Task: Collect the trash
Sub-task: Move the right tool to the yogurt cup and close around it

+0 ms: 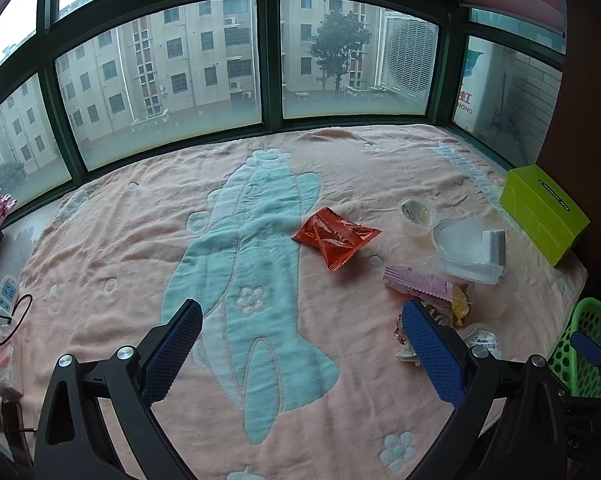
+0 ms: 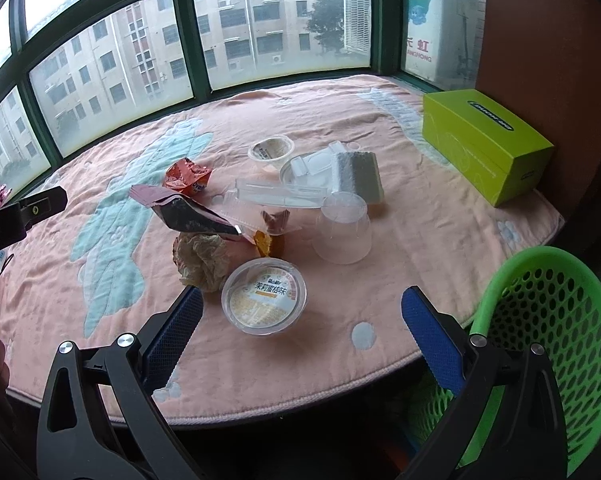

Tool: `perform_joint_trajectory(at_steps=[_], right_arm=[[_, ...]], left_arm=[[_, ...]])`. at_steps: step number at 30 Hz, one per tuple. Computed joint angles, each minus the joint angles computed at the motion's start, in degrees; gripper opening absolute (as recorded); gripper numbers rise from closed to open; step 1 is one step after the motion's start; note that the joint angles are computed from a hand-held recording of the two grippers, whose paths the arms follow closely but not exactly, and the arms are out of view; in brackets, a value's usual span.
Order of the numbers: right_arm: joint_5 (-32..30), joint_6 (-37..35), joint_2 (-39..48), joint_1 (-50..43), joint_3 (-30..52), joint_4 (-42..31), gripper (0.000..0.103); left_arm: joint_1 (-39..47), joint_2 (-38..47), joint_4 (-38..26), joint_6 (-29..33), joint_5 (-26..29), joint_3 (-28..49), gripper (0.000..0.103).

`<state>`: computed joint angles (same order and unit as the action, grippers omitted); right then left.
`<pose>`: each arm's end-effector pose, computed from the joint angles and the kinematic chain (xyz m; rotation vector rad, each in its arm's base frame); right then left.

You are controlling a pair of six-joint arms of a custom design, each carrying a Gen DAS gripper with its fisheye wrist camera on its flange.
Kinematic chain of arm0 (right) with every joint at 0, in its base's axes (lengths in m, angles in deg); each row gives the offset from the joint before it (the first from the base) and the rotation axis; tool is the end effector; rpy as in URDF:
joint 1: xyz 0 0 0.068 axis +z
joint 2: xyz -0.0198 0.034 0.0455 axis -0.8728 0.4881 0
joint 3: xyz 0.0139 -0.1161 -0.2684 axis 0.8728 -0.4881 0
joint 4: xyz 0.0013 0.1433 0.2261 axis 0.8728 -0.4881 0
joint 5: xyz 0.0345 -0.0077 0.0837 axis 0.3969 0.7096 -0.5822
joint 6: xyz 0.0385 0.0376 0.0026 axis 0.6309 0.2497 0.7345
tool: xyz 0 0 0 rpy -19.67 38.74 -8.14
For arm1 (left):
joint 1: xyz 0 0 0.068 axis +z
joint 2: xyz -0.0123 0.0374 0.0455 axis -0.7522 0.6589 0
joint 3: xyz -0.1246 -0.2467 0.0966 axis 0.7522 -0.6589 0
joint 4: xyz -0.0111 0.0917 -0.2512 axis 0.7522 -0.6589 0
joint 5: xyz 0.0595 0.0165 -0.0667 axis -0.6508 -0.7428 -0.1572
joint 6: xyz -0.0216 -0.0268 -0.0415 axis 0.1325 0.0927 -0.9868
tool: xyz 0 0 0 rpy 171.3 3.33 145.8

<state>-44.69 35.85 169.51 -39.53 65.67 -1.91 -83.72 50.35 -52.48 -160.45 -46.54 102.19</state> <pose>0.2947 0.1273 0.1345 -0.9546 2.2542 0.4410 0.1567 -0.0792 0.1761 -0.9423 2.1991 0.3925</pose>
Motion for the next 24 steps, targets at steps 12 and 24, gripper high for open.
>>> perform_joint_trajectory(at_steps=[12, 24], right_arm=[[1.0, -1.4, 6.9, 4.1, 0.7, 3.0, 0.098], [4.1, -1.1, 15.3, 7.3, 5.5, 4.3, 0.086]], left_arm=[[2.1, 0.0, 3.1, 3.0, 1.2, -0.8, 0.097], [3.8, -1.4, 8.9, 7.9, 3.4, -4.2, 0.097]])
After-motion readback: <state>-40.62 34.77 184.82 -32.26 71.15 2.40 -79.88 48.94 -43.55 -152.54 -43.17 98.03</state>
